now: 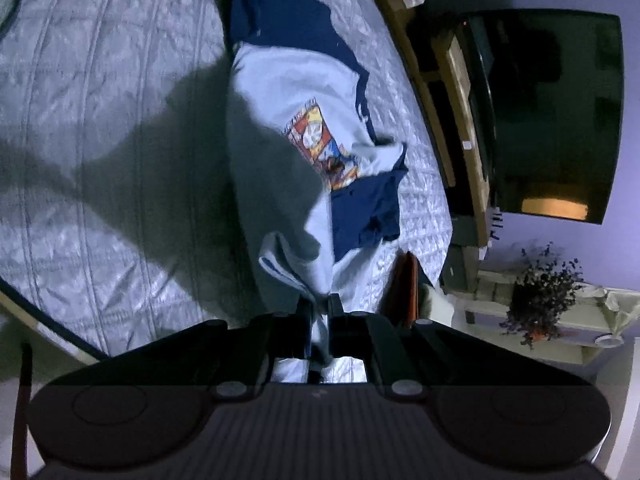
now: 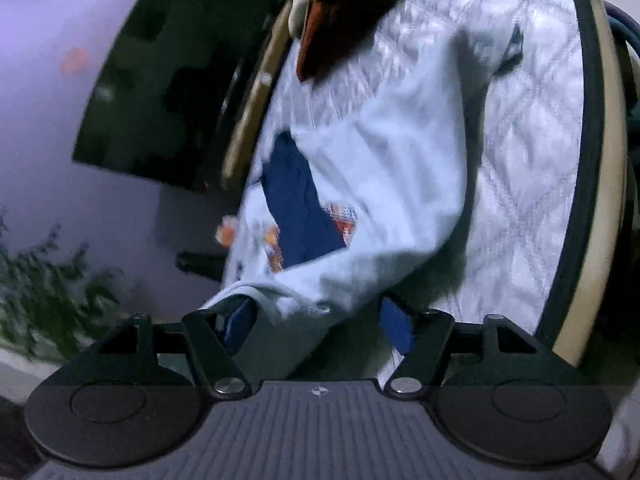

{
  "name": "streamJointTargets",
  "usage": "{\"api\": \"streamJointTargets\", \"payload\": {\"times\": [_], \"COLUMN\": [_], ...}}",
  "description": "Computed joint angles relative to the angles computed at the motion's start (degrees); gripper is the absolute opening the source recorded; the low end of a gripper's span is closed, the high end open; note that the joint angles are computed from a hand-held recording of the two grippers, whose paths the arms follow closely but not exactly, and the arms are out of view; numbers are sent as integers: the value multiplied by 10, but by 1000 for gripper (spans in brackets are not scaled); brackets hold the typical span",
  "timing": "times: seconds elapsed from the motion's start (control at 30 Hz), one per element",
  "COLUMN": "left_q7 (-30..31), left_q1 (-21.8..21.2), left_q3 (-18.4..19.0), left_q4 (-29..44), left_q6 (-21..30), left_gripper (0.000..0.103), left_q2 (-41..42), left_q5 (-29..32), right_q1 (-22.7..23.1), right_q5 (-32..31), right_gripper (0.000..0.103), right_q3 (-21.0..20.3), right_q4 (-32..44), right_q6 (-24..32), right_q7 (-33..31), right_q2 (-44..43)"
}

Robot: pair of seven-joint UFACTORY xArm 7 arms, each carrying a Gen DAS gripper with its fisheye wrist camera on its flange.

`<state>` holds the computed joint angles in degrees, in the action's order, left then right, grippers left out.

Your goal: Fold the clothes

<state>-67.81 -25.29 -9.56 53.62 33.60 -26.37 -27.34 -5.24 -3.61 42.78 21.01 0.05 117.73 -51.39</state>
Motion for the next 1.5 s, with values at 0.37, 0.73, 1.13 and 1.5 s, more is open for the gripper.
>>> {"api": "streamJointTargets", "payload": {"times": [0.37, 0.73, 1.13, 1.5], "left_q7": [-26, -5, -13, -18], "left_q1": [28, 20, 27, 35], "left_q3": [4, 13, 11, 17], "left_q4": [-36, -6, -4, -52], "left_q6": [10, 30, 23, 20], "left_gripper": [6, 6, 6, 6], "left_q2": [-51, -36, -41, -77], "left_q5": [45, 26, 13, 17], "right_q1": [54, 325, -22, 289], "right_q5": [-40, 161, 418, 35], "right_gripper": [85, 84, 48, 31], "right_q3": [-179, -218, 158, -392], "right_q4": [-41, -86, -50, -13], "right_q6": [5, -300, -241, -33], "right_q7": [-210, -161, -88, -412], "right_q2": [-71, 149, 80, 33]}}
